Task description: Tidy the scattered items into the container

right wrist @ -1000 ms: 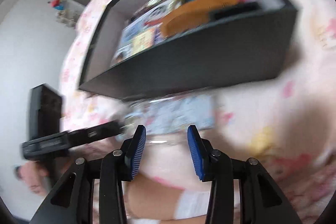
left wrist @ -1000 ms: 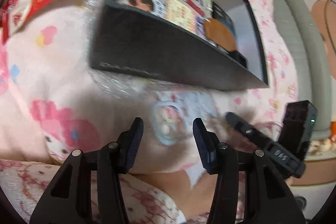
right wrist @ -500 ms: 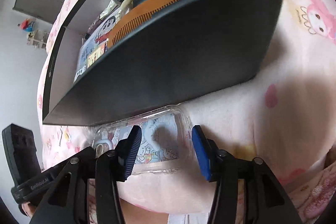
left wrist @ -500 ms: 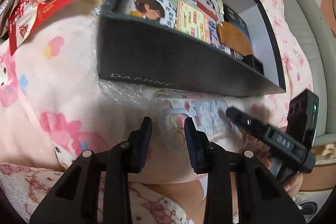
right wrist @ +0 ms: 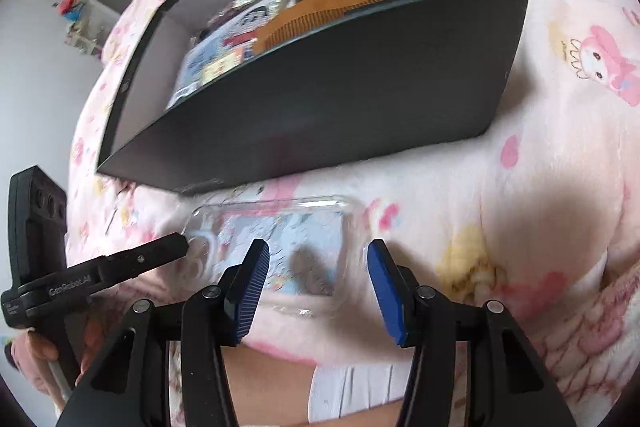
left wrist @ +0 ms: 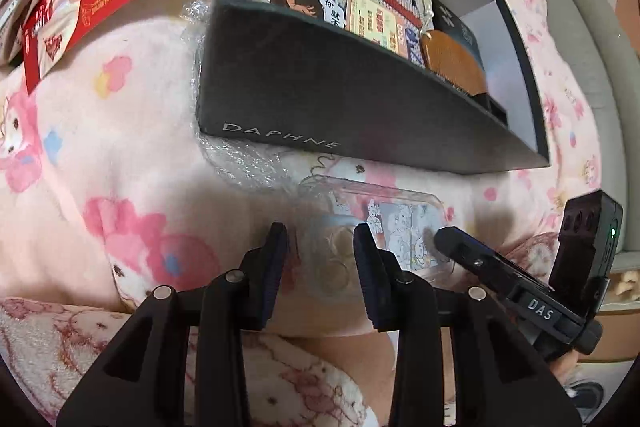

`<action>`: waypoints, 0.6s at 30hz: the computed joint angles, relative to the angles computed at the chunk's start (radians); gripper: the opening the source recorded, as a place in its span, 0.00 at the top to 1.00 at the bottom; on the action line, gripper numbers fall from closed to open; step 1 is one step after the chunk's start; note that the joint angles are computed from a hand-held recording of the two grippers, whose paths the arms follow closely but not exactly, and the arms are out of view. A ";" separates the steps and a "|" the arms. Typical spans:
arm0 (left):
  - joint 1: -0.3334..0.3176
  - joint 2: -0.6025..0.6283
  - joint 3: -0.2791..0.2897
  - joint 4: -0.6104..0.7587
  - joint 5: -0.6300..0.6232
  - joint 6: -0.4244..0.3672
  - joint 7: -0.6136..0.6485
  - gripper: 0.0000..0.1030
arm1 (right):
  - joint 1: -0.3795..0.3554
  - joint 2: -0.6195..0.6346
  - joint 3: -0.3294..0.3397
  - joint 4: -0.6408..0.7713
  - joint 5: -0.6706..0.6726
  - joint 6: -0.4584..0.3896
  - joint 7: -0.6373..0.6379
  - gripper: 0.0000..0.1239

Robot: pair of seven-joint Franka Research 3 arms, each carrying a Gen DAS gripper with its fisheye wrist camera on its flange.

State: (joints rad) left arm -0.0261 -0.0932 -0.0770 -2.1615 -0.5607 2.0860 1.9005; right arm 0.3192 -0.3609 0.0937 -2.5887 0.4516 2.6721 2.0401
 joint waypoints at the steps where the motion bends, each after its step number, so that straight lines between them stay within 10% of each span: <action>1: -0.002 -0.007 -0.002 -0.005 0.003 0.009 0.009 0.65 | -0.005 0.020 0.008 0.023 -0.012 -0.018 0.017 0.60; 13: -0.029 -0.182 0.076 -0.025 -0.153 -0.014 0.126 0.65 | -0.014 -0.201 0.023 0.022 -0.111 -0.011 -0.023 0.61; 18: -0.043 -0.066 0.031 0.106 -0.103 0.115 0.082 0.65 | -0.063 -0.038 0.045 0.171 -0.197 0.048 -0.074 0.61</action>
